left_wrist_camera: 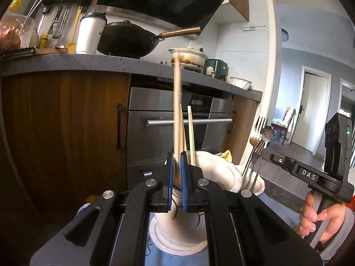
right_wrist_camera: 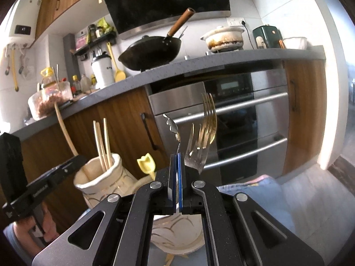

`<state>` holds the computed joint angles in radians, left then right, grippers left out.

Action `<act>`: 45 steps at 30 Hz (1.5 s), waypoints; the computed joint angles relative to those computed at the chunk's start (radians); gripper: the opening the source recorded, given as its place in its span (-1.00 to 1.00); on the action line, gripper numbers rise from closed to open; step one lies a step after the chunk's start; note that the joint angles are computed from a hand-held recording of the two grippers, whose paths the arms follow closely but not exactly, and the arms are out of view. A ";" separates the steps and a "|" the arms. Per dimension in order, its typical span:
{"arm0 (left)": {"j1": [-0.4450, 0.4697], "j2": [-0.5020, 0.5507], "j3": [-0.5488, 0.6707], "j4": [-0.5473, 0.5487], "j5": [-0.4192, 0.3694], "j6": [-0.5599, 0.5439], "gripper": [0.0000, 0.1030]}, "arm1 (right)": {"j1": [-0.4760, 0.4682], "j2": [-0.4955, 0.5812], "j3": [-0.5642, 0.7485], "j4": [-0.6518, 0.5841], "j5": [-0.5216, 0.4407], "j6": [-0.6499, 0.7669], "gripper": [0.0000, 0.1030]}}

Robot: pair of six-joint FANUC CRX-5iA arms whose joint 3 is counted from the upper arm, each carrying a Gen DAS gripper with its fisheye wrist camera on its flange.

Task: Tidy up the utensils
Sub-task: 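Carry the chopstick into the larger pot while the right tool lowers the spoon into the smaller pot, then open both tools to release the chopstick and spoon in the pots, then move both tools back down toward the last chopstick and yellow utensil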

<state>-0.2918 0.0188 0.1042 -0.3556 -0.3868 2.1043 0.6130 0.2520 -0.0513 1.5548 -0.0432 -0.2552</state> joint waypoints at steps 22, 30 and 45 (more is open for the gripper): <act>-0.128 -0.067 0.041 -0.350 -0.235 0.296 0.56 | 0.097 -0.114 -0.100 -0.339 -0.167 0.285 0.68; -0.141 -0.115 -0.002 -0.317 -0.262 0.270 0.89 | 0.156 -0.167 -0.140 -0.422 -0.270 0.414 0.87; -0.137 -0.134 -0.103 -0.103 -0.296 0.084 0.89 | 0.258 -0.162 -0.092 -0.816 -0.503 0.730 0.88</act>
<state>-0.4286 -0.1155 0.0008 -0.4588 -0.6830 2.1883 0.8711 0.0902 -0.1430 0.7386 -0.5459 0.4747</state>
